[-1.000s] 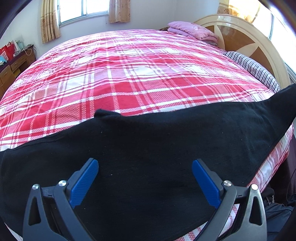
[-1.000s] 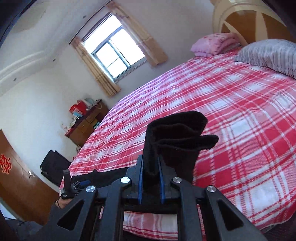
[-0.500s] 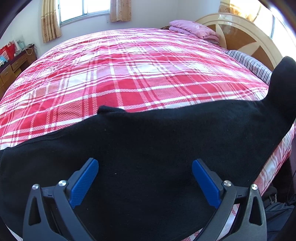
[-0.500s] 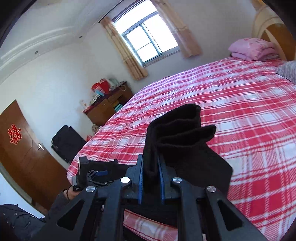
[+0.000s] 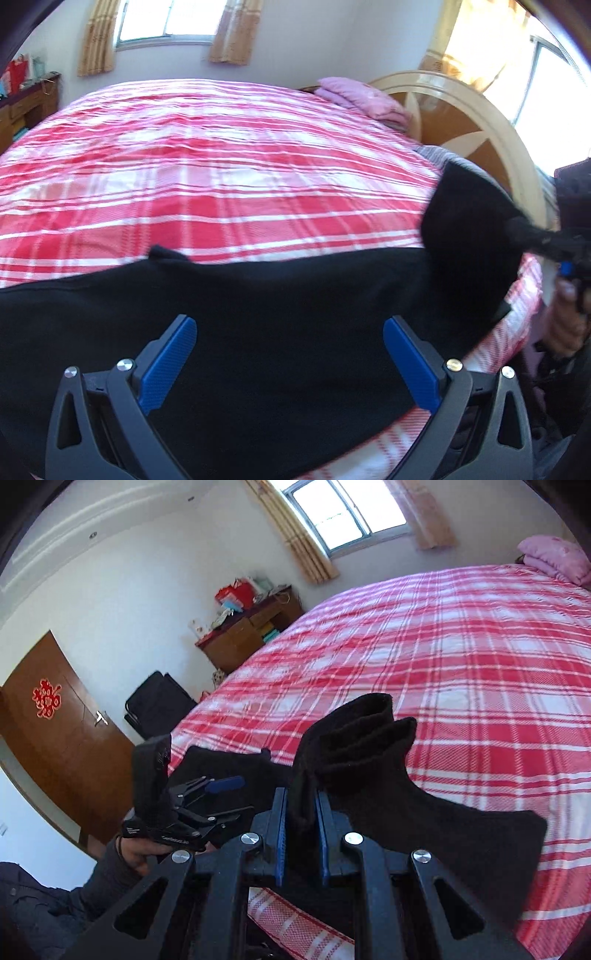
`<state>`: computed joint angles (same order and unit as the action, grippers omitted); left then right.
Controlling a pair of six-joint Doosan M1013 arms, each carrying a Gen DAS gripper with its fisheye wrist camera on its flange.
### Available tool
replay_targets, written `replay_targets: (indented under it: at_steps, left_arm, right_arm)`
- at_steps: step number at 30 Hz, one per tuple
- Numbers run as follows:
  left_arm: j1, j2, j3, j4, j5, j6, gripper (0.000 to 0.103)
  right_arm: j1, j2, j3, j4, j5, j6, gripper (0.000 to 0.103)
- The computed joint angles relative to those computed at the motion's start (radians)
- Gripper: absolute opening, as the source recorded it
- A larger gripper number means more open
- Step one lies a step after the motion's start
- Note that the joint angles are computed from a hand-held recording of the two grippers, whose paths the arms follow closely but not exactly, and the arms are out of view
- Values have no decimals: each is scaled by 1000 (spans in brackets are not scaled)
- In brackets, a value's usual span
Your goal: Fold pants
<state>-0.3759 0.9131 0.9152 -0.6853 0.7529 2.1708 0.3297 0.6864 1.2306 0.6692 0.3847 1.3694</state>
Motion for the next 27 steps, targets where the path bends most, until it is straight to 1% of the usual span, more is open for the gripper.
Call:
replay_targets:
  at_steps: [2,6,9,11,13,15,16,18,20,22,25,26,27]
  left_arm:
    - [-1,9,-11,-31,32,16,103]
    - [4,30,-37,-91,93,19,103]
    - [7,35,-42,-125,115,31,103]
    - [5,37,-45,-133,125,33,103]
    - [4,46,-59,-139,148,29,103]
    - [3,53,-69,-141,163,24,103]
    - [3,59,-79,-148,177,19,103]
    - [4,70,-100,-155,205,12,103]
    - [2,82,-126,-163,241,9,103]
    - [1,96,-155,-176,285,6,101]
    - [-6,127,-215,-171,353,-23,94]
    - [-12,136,-234,-142,358,-45,92]
    - [-18,137,-237,-124,343,-51,91]
  right_arm:
    - [2,26,-34,-26,51,15,15]
    - [16,81,-104,-131,151,70,15]
    - [24,108,-135,-183,190,98,15]
    - [22,120,-146,-177,206,96,15]
    - [18,135,-167,-177,251,104,21]
    - [14,142,-178,-167,287,111,49]
    - [14,141,-177,-172,292,116,52]
    - [11,122,-152,-143,282,78,52]
    - [8,99,-124,-151,258,81,52]
    - [0,60,-73,-155,210,94,52]
    - [-15,-2,21,-162,119,137,53]
    - [-20,-19,51,-160,87,149,53]
    - [-27,-40,88,-163,45,174,54]
